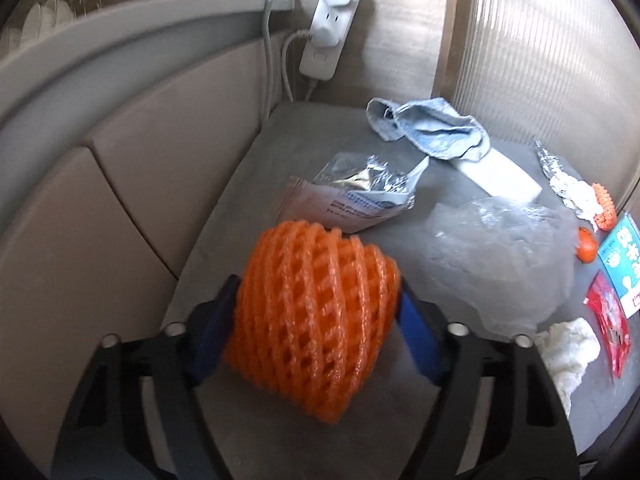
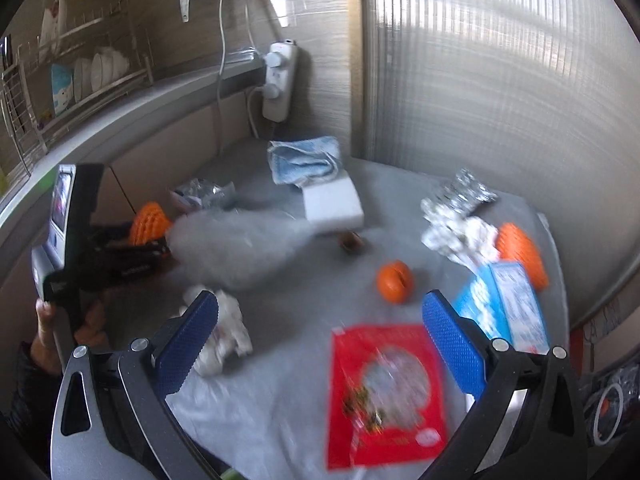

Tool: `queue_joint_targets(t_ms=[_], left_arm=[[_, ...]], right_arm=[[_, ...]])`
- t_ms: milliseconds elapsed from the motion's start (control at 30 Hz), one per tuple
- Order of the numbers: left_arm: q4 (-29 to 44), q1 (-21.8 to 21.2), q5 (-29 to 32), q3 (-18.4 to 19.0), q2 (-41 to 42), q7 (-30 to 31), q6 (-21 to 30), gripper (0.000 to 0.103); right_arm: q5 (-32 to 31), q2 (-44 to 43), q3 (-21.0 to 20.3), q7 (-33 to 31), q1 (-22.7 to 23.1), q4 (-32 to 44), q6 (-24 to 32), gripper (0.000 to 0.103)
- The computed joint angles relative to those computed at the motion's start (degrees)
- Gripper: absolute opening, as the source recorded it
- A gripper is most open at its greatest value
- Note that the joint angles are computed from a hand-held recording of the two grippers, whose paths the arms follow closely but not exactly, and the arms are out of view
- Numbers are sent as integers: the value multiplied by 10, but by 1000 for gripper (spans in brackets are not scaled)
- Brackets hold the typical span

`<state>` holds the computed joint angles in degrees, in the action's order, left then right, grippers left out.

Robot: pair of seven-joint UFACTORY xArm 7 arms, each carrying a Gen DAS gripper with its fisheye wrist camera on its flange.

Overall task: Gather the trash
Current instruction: 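Grasp the orange foam net with the left gripper while the right gripper reaches the clear plastic bag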

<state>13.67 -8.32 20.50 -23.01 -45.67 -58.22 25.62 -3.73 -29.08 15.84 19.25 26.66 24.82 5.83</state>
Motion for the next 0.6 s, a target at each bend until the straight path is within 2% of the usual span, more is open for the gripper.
queue_joint_targets(t_ms=[67,100,133,200,300,400,533,600], left_arm=[[-4,5,-1,3,-2,-5,-11,57],[-7,4,-2,6,-6,-4,-14,49],[-9,1,-5,9,-12,-3,-15,46],[-12,-1,-8,10,-22,-1,-17,31],[-15,-4,-11,3,-45,-3,-3,26],[-25,-16,-18,7,-70,-1,10,26],[-40,-48,-33,6,-132,-3,58,26],[-48,-73,-47,10,-169,-6,85,26]], right_arm=[[11,36,-13,-4,14,25,-6,101],[21,55,-28,-14,31,37,-9,101],[33,78,-44,-27,51,55,-7,101],[49,106,-49,-41,64,78,-3,101],[83,146,-62,-81,98,114,6,101],[96,183,-46,-106,100,150,15,101],[-12,236,18,-26,41,206,45,101],[-111,263,35,57,21,236,69,101]])
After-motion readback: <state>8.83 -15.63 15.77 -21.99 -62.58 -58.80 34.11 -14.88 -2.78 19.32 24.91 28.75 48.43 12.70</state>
